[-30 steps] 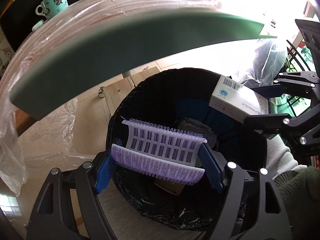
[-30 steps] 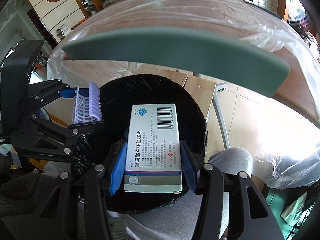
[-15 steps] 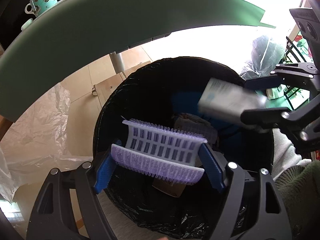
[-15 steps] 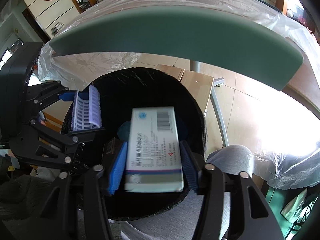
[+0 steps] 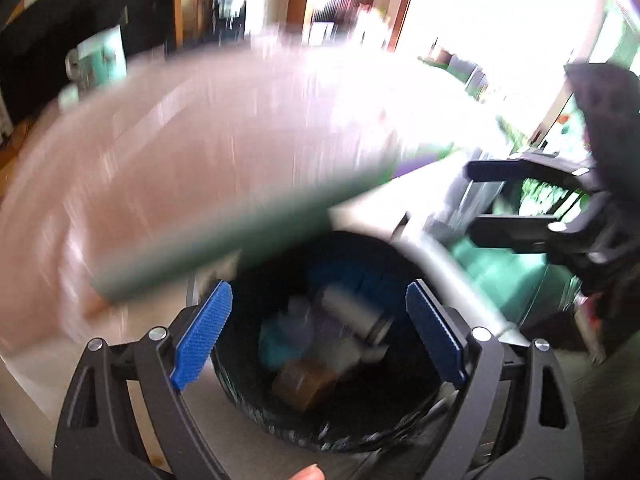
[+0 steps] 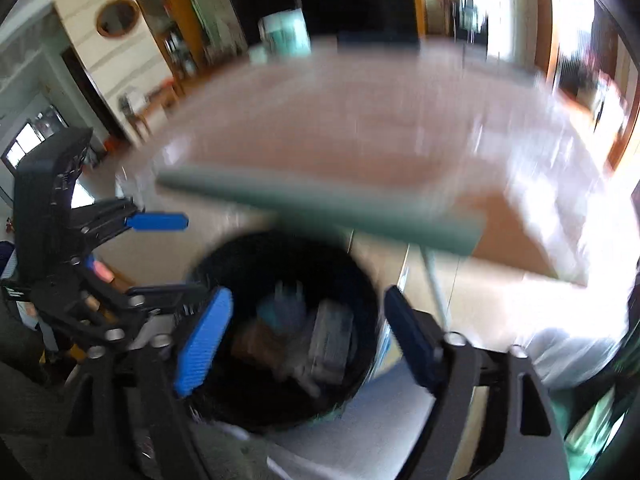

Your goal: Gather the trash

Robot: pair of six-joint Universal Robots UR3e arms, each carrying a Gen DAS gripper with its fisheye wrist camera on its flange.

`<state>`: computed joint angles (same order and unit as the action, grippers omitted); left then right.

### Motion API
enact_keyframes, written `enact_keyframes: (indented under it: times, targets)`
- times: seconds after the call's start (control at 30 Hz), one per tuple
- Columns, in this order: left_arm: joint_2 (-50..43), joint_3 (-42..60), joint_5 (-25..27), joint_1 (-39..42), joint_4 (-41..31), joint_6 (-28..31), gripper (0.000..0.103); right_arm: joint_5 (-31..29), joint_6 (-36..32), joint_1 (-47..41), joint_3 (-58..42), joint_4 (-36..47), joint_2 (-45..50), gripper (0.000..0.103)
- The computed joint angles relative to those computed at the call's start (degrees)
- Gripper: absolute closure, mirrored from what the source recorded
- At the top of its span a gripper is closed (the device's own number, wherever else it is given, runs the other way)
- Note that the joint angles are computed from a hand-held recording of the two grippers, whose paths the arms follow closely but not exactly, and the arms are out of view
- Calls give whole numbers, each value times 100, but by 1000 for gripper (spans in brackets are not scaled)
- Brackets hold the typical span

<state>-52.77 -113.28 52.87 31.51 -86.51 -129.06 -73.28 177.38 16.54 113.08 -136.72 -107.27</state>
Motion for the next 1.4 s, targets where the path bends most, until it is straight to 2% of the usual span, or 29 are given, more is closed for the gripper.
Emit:
enact_keyframes:
  times: [0.03,0.1,0.13,0.23,0.27,0.37,0.43,0.53,0.6,0.63,0.8,0.97,1.0,1.1,1.23,1.4]
  targets:
    - [-69,227,-189,109,180,-120,2,66,93,-130,-203,-163,55,5]
    - [-420,441,-247,51,1196,-787,1,80,421,-431,-815,-614,546,4]
    - [-879,566,-79,-114,2205,-1431,1,-80,563,-474,-1158,-758,873,4]
    - [-2509,1534,998,-801,3692,-2725,2,-796,806,-488,-2429,-1170,2219,4]
    - [-2955,1877,1216,-939,3853,-2933,2,-1050,835,-487,-3029,-1033,2757,4]
    - [-4375,2975,1970,-1275,4196,-3446,2,-1233,828,-605,-4681,-320,4136,4]
    - [-5267,3886,2172,-1320,3948,-3581,2,-1446,767,-626,-5590,115,4860,4]
    - [-6002,4539,2311,-1247,3827,-3759,2,-1717,719,-653,-6727,674,5728,4]
    - [-6201,4825,2250,-1160,3610,-3890,2,-1663,795,-766,-7232,922,6084,4]
    - [-6517,5205,2430,-1208,3516,-4019,2,-1623,843,-827,-7466,1057,6235,4]
    - [-7174,6044,2628,-1240,3139,-4146,2,-1771,755,-964,-8736,1753,7005,4]
    - [-7600,6600,2753,-1298,2894,-4202,2,-1820,722,-1009,-9157,2000,7327,4]
    - [-7569,6561,2779,-1320,2930,-4213,2,-1807,738,-1017,-9505,2313,7496,4]
    - [-7779,6911,3050,-1466,2716,-4217,2,-1810,777,-1012,-9747,2439,7618,4]
    - [-7972,7191,3083,-1504,2615,-4213,1,-2078,760,-902,-10230,2795,7830,4]
    - [-7954,7149,3078,-1496,2637,-4205,1,-2085,783,-892,-10114,2732,7776,4]
